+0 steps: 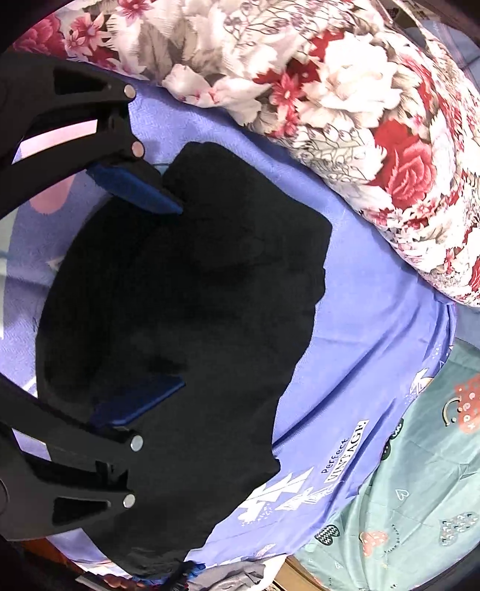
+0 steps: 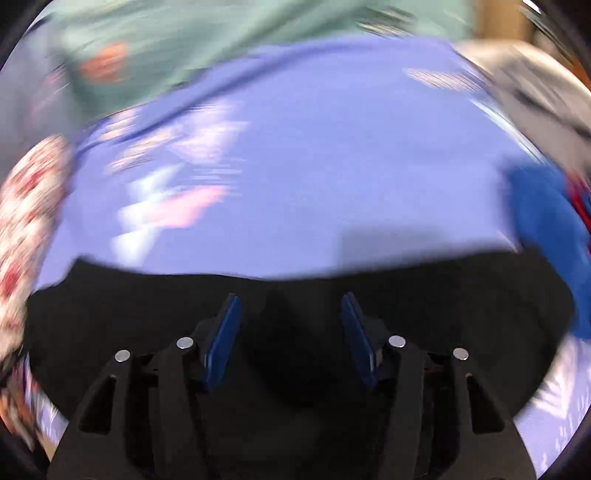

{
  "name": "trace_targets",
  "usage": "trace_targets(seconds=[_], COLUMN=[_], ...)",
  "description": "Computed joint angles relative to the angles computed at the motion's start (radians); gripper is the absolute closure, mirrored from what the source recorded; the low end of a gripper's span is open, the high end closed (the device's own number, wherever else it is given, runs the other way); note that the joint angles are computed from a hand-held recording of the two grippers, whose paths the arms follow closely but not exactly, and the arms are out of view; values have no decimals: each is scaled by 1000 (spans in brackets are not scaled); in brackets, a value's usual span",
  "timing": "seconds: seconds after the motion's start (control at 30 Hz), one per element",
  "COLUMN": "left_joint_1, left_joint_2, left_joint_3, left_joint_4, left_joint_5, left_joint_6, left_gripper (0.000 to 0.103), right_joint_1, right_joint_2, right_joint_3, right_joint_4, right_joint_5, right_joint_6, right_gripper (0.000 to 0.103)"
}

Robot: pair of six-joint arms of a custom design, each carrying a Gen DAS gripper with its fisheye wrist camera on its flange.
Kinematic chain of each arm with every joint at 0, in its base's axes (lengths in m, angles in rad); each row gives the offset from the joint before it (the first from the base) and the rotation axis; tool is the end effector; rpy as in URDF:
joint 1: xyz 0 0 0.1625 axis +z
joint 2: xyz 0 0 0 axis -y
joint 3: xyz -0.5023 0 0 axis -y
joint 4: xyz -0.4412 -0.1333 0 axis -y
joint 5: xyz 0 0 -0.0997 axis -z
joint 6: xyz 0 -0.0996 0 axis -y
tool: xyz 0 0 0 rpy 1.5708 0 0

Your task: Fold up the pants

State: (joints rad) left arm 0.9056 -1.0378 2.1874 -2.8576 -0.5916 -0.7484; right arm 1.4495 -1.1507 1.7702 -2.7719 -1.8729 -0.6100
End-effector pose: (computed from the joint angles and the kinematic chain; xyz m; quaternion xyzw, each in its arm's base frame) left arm -0.1646 -0.5597 0.1511 -0.0688 0.8783 -0.3507 0.3175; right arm 0.0183 -0.7070 0.3403 0.1873 -0.9294 0.2132 0.2360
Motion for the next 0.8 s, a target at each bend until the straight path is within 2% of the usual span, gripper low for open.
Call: trace_targets(seconds=[0.13,0.2,0.27,0.37,0.47,0.5,0.53,0.57,0.63,0.7,0.73,0.8], left_joint_1=[-3,-5,-7,-9,-10,-9,-8,-7,-5,-3,0,5], left_joint_2=[-8,-13,-18,-21,-21,-22,-20,-20,-19,-13,-10,-7], left_joint_3=[13,23,31,39,42,43,44,44,45,41,37,23], left_joint_4=[-41,-77,-94,-109,-113,-117,-130,-134,-132,-127,-118,-78], left_joint_5=[-6,-7,-6,-6,-7,-8,-10,-11,-8,0,2,4], left_joint_6=[-17,-18,-21,-22,-21,-21,-23,-25,-27,-24,-35,-62], left_gripper=[13,13,13,13,13,13,13,13,13,13,13,13], right_joint_1=[82,127,155,176,195,196,197,198,199,199,198,195], right_joint_2=[111,179,242,302,352,355,356,359,357,346,346,352], right_joint_3=[-84,-126,-187,-239,-270,-269,-264,-273,-273,-261,-260,-262], right_joint_4=[157,198,287,354,356,349,352,367,359,323,306,262], right_joint_5=[87,94,107,100,51,58,71,78,90,116,131,151], right_joint_6=[-88,-111,-112,-116,-119,-136,-146,-143,-151,-169,-167,-161], right_gripper=[44,44,44,44,45,49,75,84,94,97,103,103])
